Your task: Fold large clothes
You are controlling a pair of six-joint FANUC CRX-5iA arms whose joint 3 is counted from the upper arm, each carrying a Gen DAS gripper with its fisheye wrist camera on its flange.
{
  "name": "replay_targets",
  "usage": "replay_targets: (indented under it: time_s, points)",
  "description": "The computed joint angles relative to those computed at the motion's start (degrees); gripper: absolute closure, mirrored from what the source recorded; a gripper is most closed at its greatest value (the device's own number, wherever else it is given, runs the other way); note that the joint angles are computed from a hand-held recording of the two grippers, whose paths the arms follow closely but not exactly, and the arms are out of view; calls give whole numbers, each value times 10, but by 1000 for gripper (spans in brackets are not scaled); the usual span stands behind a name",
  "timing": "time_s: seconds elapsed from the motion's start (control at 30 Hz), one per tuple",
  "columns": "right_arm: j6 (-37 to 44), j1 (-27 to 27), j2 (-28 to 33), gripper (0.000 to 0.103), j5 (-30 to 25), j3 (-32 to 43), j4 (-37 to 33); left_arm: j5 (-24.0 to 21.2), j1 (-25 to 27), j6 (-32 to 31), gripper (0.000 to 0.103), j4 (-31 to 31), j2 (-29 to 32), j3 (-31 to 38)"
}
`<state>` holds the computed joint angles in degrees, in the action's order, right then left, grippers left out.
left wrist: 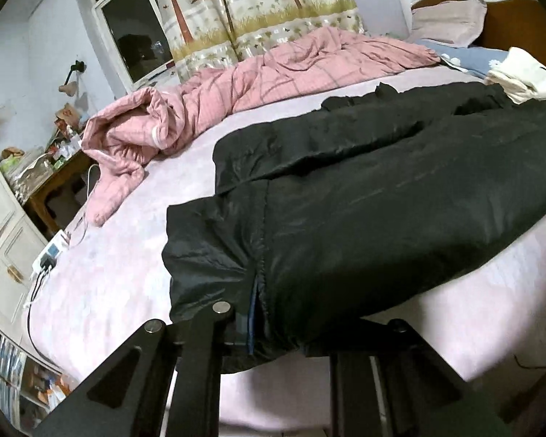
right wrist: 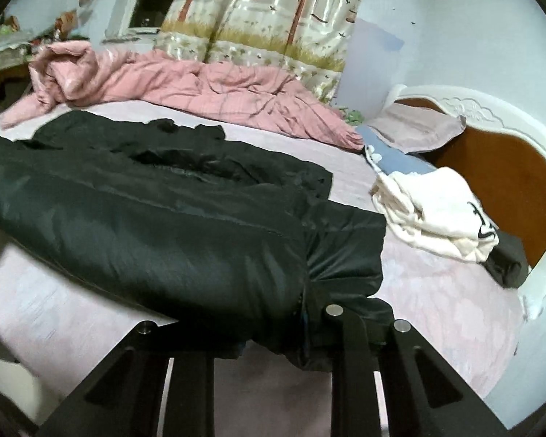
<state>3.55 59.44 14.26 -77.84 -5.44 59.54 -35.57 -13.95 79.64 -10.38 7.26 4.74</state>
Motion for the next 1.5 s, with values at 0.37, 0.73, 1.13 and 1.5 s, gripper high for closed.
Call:
replay_targets:
  time_s: [0.37,0.73,1.13,1.5]
  points:
    - [-49,11,-19,47,-18,-18,-13,5,-12,127,24,-111,-12,7]
    - [-49,6,-26,61,-1,-27,10,38,-5,96,45,-87,-18,-8]
    - [-19,-32,-22,56,25,9,41,49,11,63,29,-31,17,62]
    - [39,-140,29,42,107,117,56,-7,-1,80,20,-49,175,299]
